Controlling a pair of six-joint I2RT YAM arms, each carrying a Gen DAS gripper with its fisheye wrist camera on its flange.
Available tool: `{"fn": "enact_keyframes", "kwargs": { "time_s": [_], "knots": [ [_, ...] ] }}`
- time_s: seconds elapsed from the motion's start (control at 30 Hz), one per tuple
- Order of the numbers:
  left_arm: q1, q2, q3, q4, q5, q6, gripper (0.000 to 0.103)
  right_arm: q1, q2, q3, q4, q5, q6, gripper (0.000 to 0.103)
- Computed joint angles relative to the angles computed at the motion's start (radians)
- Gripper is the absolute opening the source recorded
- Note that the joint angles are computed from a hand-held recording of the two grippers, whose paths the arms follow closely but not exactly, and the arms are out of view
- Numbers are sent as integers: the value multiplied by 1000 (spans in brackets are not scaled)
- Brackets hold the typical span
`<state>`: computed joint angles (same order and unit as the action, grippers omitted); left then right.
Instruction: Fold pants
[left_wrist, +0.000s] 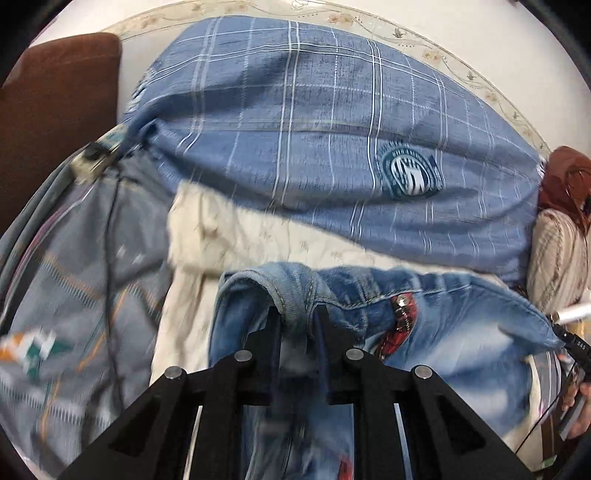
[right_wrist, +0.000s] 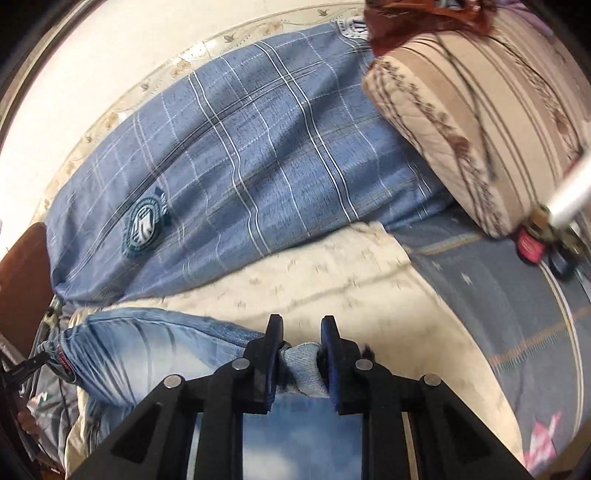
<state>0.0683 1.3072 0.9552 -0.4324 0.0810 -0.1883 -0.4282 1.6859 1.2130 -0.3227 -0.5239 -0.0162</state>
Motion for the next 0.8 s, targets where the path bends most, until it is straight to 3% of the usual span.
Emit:
{"fn": "enact_keyframes", "kwargs": {
  "time_s": [0.13, 0.17, 0.27, 0.43, 0.6, 0.67, 0.77, 0.8],
  "knots": [
    [0, -201, -204, -19, -9, 7, 15, -80, -100, -165, -13, -49, -81, 22],
    [-3, -232, -242, -29, -20, 14, 8, -96, -111, -194, -17, -56, -101, 22],
    [2, -267, -351, -56, -45, 37, 8, -151, -108, -259, -51, -73, -179, 22],
    [55, -272, -434, -129, -66, 89, 8, -251, -18, -257, -232, -48, -325, 26],
    [84, -424, -425, -244, -143, 126, 8, -371, -71, -249, -309, -107, -424, 26],
    [26, -482, -394, -275, -172, 93, 8, -386, -111, -240, -335, -168, -430, 26],
    [-199, -510, -348, -279, -279, -29, 10, -321, -190, -274, -325, -221, -389, 27],
    [-301, -486, -334, -266, -334, -81, 22, -266, -229, -308, -294, -204, -358, 28]
  ]
}}
